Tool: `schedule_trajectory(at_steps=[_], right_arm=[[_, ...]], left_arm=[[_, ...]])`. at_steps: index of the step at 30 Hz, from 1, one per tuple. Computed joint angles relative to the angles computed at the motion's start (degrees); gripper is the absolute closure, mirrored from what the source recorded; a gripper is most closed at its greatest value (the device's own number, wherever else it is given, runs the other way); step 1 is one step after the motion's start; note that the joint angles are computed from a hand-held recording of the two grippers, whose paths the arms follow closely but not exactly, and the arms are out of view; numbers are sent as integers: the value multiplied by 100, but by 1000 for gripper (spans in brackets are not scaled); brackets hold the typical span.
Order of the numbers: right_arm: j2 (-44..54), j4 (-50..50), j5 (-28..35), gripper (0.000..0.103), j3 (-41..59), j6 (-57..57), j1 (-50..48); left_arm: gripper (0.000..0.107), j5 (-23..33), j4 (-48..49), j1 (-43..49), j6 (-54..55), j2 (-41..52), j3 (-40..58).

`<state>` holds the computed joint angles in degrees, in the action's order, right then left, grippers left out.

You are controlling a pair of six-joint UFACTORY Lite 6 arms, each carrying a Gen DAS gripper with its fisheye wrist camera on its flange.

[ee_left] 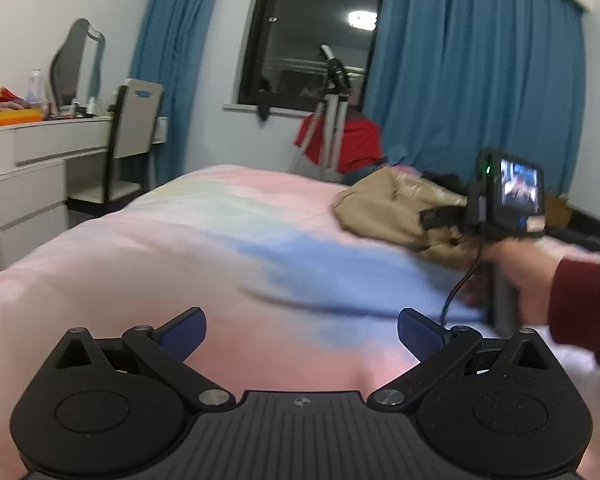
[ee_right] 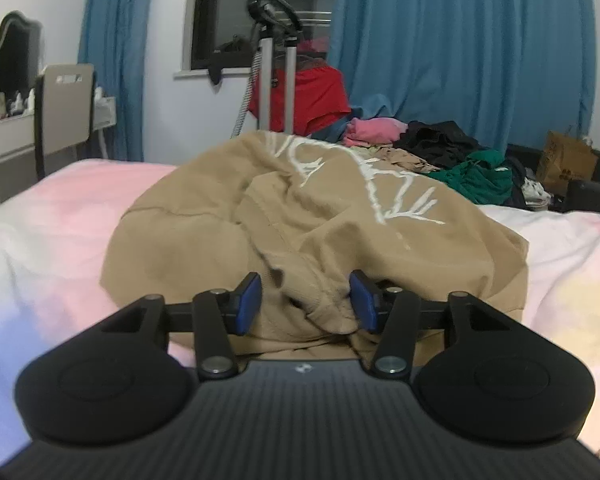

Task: Fold clothes
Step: 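Grasp the tan T-shirt fabric with the right gripper and lift it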

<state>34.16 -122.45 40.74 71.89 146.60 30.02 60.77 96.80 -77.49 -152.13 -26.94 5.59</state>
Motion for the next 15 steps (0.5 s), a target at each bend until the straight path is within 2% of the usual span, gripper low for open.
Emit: schedule_trajectory(at_steps=[3,4,6,8,11,13,15], right_arm=[[-375,-336,-202,84,-343,908,-204],[-532,-492,-269,88,-495,1214,-266],[-906,-698,-122,89,-863,1509,-246],[-1414,-697,100,90,-1306,1534,-111],[-2417,-412,439,91,-2019,1193,279],[-3370,52,674,92,-2567,606,744],[-4389,636,898,92,-3047,-93,1303]], left_arm=[[4,333,270,-188,27,444,169],[4,521,273,-326,-95,696,220],[4,803,251,-541,-257,1142,333],[5,688,171,-544,-227,1187,401],[5,524,-365,-779,13,451,261],[5,979,-1228,-1581,390,-409,86],[5,1723,-1908,-2470,604,-605,270]])
